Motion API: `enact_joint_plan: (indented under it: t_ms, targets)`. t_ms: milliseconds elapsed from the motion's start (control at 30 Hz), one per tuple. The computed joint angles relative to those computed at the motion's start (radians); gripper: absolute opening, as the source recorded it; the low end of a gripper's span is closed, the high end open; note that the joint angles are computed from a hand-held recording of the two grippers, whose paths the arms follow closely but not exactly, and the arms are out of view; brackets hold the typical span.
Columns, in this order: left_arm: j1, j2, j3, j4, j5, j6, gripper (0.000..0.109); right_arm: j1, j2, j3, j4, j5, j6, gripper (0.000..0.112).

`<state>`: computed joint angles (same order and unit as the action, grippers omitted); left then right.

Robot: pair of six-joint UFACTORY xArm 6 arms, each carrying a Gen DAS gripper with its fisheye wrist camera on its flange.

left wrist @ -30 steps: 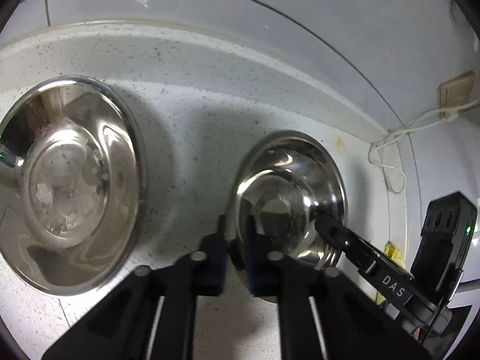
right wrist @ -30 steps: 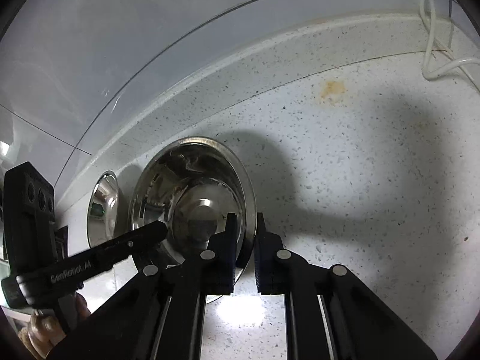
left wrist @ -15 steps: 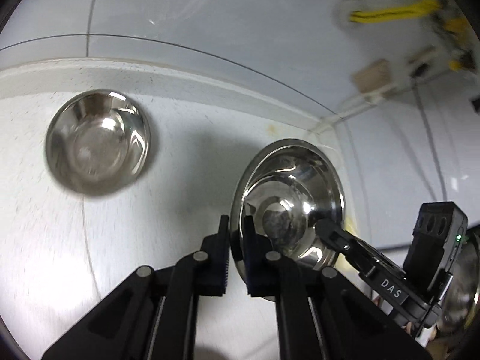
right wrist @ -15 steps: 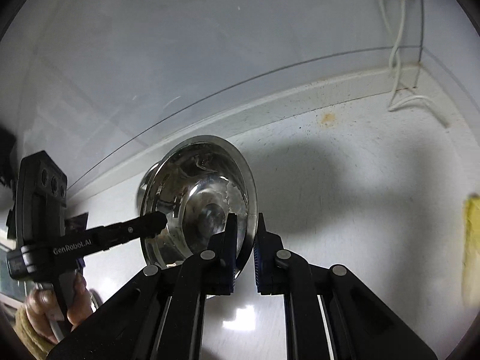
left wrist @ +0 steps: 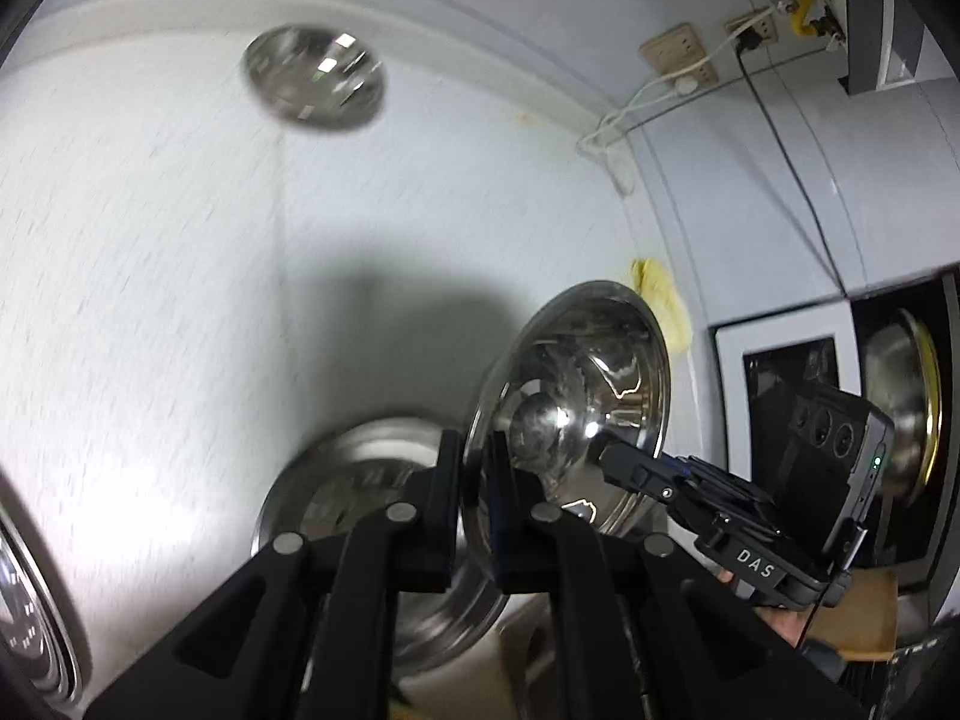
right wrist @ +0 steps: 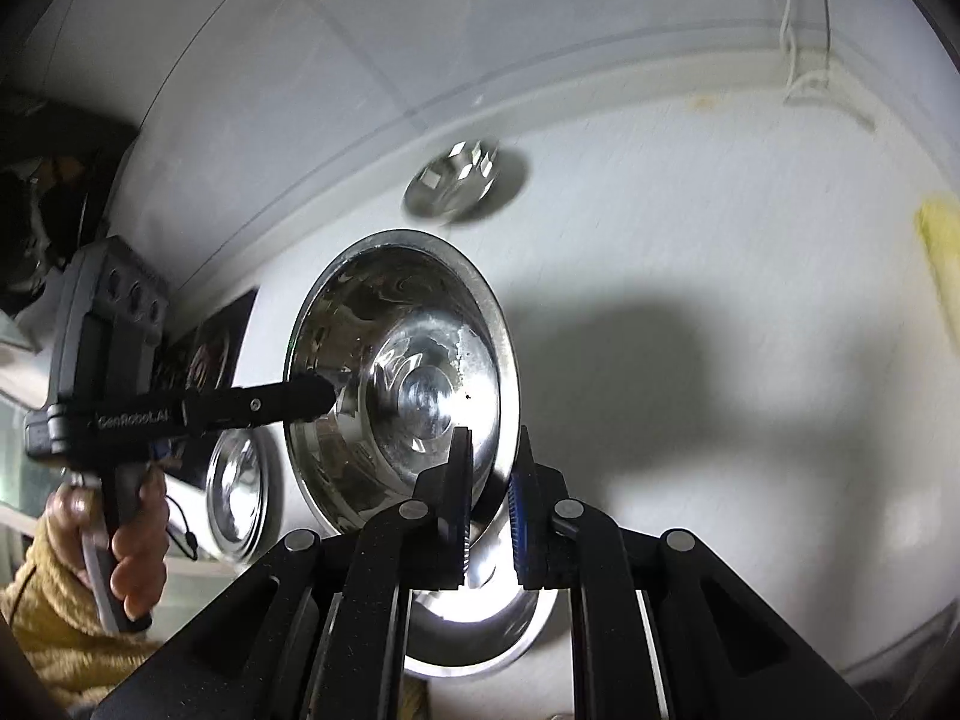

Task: Organize plates and bowls
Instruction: 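Carry the smaller bowl with both grippers and lower it into the large bowl, then press the held bowl down into the large bowl with both grippers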

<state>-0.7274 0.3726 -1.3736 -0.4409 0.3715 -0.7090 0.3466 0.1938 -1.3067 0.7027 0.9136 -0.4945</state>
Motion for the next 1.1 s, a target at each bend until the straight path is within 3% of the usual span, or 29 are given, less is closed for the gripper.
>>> enact_joint_plan:
  t_ms: [133, 233, 467, 967, 1100]
  targets:
    - [-0.040, -0.063, 0.129, -0.030, -0.024, 0.007, 0.007, 0.020, -0.035, 0.094, 0.004, -0.015, -0.002, 0.010]
    - [-0.063, -0.069, 0.173, -0.088, -0.043, 0.026, 0.007, 0.033, -0.035, 0.121, 0.017, -0.009, 0.010, 0.010]
    - [-0.092, -0.066, 0.211, -0.067, -0.058, -0.019, 0.007, 0.051, -0.013, 0.138, 0.007, -0.009, 0.028, 0.010]
    - [-0.092, 0.014, 0.158, 0.061, -0.028, -0.151, 0.007, 0.073, -0.006, 0.167, -0.028, -0.026, 0.036, 0.010]
    - [-0.091, 0.034, 0.137, 0.167, -0.020, -0.237, 0.007, 0.084, -0.002, 0.168, -0.042, -0.045, 0.046, 0.010]
